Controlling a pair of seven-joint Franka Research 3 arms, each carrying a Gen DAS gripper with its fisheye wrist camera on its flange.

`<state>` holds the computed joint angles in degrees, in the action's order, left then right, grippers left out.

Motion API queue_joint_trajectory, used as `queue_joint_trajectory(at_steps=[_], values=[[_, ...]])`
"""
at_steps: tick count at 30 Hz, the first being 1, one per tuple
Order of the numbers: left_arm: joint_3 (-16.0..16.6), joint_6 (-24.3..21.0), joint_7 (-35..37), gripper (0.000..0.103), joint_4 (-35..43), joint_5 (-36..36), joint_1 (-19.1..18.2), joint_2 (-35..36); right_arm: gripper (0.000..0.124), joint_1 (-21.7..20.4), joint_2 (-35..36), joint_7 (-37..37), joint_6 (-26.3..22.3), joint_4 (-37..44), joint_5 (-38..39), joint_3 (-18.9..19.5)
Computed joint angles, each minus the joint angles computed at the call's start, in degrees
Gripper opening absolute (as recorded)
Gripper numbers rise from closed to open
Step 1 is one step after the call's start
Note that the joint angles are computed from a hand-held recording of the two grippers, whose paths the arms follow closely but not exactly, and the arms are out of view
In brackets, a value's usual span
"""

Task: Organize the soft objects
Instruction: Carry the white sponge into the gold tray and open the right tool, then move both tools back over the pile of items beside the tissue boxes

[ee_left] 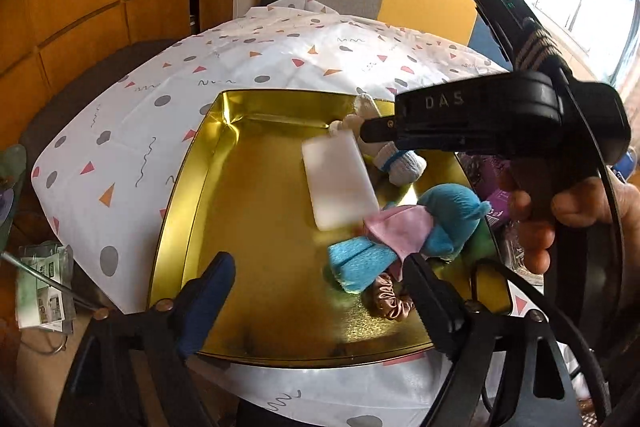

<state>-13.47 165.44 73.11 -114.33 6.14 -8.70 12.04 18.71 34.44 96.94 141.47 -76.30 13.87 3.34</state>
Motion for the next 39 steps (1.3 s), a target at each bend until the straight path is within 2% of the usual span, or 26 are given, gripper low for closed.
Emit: queue_joint_trajectory(at_steps=[3, 12, 16, 22, 25, 30, 33, 35, 37, 39], values=[[-0.1, 0.0, 0.2, 0.088, 0.0, 0.1, 0.0, 0.1, 0.041, 1.3, -2.3, 1.4, 1.5, -3.1, -2.7, -1.8], [-0.8, 0.2, 1.6, 0.088, -0.5, -0.4, -0.3, -0.4, 0.042, 3.7, -11.7, 6.5, 10.8, -17.6, -11.3, -5.0], [-0.7, 0.8, 1.6, 0.088, -0.8, -0.1, -0.8, -0.8, 0.042, 5.6, -16.3, 11.3, 15.1, -24.4, -18.9, -7.1], [-1.3, 1.4, 3.3, 0.088, -1.2, -0.4, -1.1, -1.3, 0.042, 7.3, -24.2, 23.8, 20.9, -34.7, -35.0, -10.3], [-1.1, 1.5, 3.1, 0.088, -1.4, 0.7, -1.9, -1.6, 0.042, 6.2, -28.6, 30.6, 23.3, -39.8, -42.3, -10.8], [-1.7, 0.5, 4.4, 0.088, -0.9, -0.2, -2.1, -1.5, 0.042, 2.5, -35.6, 43.1, 22.7, -46.3, -55.5, -10.4], [-1.3, 0.4, 4.0, 0.088, -0.6, 1.2, -2.9, -1.3, 0.043, -1.3, -40.0, 50.4, 20.5, -49.8, -63.2, -8.8], [-2.9, 0.4, 7.2, 0.088, -0.6, -1.8, -1.9, -1.3, 0.043, -4.3, -43.1, 53.9, 19.2, -52.4, -66.4, -7.9], [-3.2, 1.2, 8.4, 0.088, -0.8, -2.3, -2.1, -1.5, 0.043, -7.4, -46.0, 57.3, 17.0, -54.9, -68.9, -6.8], [-5.4, 1.4, 13.5, 0.088, -0.8, -6.4, -0.8, -1.5, 0.044, -10.8, -48.8, 60.9, 15.4, -57.5, -70.1, -6.2]])
